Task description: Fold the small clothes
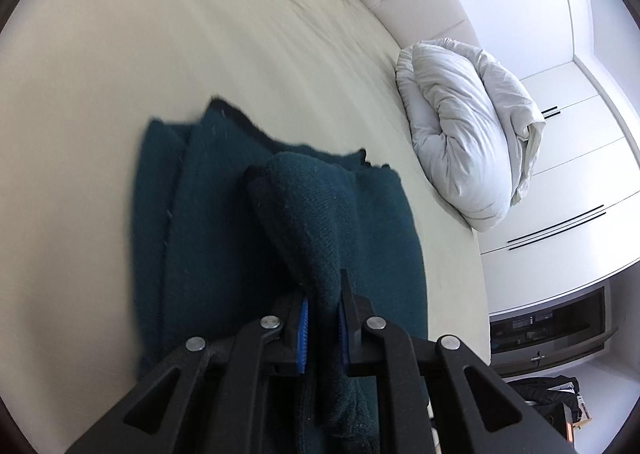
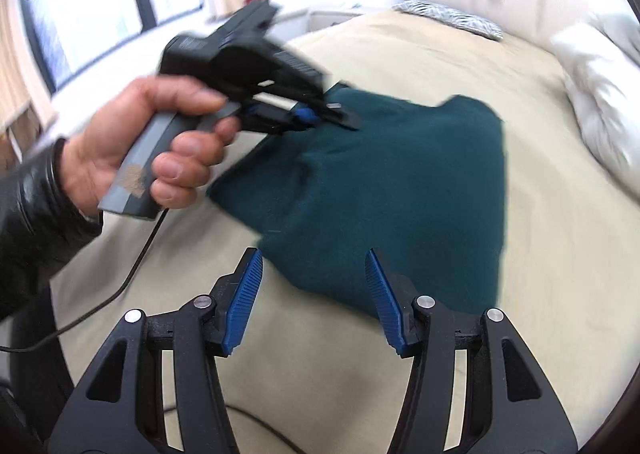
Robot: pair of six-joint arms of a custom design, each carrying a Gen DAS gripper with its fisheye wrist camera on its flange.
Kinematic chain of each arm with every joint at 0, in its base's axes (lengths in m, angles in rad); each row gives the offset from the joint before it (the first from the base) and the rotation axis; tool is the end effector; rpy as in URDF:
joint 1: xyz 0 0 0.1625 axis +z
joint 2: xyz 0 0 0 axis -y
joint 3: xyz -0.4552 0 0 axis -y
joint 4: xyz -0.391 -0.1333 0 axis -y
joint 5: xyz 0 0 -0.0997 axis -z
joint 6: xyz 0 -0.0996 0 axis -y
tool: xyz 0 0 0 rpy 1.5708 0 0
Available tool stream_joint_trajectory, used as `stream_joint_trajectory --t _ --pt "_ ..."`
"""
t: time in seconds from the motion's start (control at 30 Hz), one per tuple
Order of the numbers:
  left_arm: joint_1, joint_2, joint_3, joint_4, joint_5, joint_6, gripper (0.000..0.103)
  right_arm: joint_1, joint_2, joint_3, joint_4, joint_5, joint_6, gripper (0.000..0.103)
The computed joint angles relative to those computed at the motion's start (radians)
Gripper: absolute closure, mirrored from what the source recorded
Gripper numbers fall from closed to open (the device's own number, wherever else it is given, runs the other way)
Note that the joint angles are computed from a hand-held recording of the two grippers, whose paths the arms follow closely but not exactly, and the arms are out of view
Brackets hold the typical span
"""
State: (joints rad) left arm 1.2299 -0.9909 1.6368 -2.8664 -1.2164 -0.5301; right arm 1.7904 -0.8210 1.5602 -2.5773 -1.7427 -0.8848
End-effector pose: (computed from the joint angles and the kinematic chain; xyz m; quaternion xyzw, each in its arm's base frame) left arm -0.0750 -0.7135 0.2939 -0.1441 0.9234 -0.3553 0.0189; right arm 0.2706 -0.6786 0.1639 0.5082 -0.8467 0.0977 0.1238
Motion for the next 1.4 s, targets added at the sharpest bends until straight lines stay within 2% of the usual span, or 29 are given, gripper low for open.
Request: stream_joint_trajectory --t 0.13,0.23,0.33,0.4,0.5,0.57,0.63,0.73,0.8,0.9,0.97,1.07,1.13,1.2,1.23,1.3,1.4 --pt "0.008 -0.036 -0.027 0.102 0.016 0.019 0.091 -0.007 0.038 -0.053 -0.010 0.013 0.055 0.051" --pt "0.028 -0.055 -0.041 0.160 0.026 0.006 0.091 0.003 0.084 -0.073 -0.026 0.016 0.053 0.051" --pt "0.051 -0.069 -0.025 0.149 0.022 -0.008 0.091 0.010 0.138 -0.100 -0.020 0.009 0.035 0.051" --pt "0.060 -0.068 -0.019 0.148 0.025 -0.011 0.091 0.017 0.166 -0.120 0.009 -0.021 0.057 0.051" --pt "0.067 -0.059 0.001 0.130 0.050 -0.024 0.087 0.012 0.193 -0.129 0.018 -0.020 0.070 0.049" --pt "0.066 -0.068 0.037 0.063 0.050 -0.028 0.084 0.007 0.197 -0.101 -0.044 -0.030 0.047 0.049" --pt "0.031 -0.087 0.075 0.037 0.147 -0.028 0.083 0.000 0.189 -0.088 -0.059 -0.021 0.040 0.049" --pt "-0.061 -0.101 0.114 0.008 0.368 0.016 0.082 -0.009 0.155 -0.093 0.026 0.011 0.055 0.049" --pt "-0.106 -0.105 0.139 -0.032 0.418 0.081 0.082 -0.028 0.128 -0.122 0.119 0.069 0.078 0.049" --pt "-0.163 -0.081 0.164 -0.071 0.494 0.183 0.082 -0.054 0.072 -0.117 0.152 0.153 0.120 0.049" --pt "-0.179 -0.049 0.158 -0.032 0.537 0.216 0.082 -0.082 0.058 -0.148 0.204 0.217 0.172 0.049" --pt "-0.153 -0.030 0.158 0.053 0.524 0.154 0.082 -0.116 0.075 -0.224 0.295 0.254 0.252 0.049" --pt "-0.142 -0.029 0.193 -0.013 0.533 0.169 0.085 -0.140 0.098 -0.288 0.401 0.254 0.297 0.049" --pt "-0.137 -0.038 0.219 -0.060 0.519 0.187 0.085 -0.143 0.114 -0.313 0.447 0.227 0.343 0.051" --pt "-0.136 -0.040 0.226 -0.072 0.518 0.201 0.085 -0.158 0.121 -0.324 0.468 0.237 0.358 0.051" --pt "-0.135 -0.043 0.236 -0.085 0.517 0.221 0.085 -0.190 0.120 -0.340 0.515 0.308 0.375 0.051" --pt "-0.125 -0.059 0.257 -0.114 0.486 0.213 0.084 -0.227 0.120 -0.380 0.592 0.375 0.408 0.051"
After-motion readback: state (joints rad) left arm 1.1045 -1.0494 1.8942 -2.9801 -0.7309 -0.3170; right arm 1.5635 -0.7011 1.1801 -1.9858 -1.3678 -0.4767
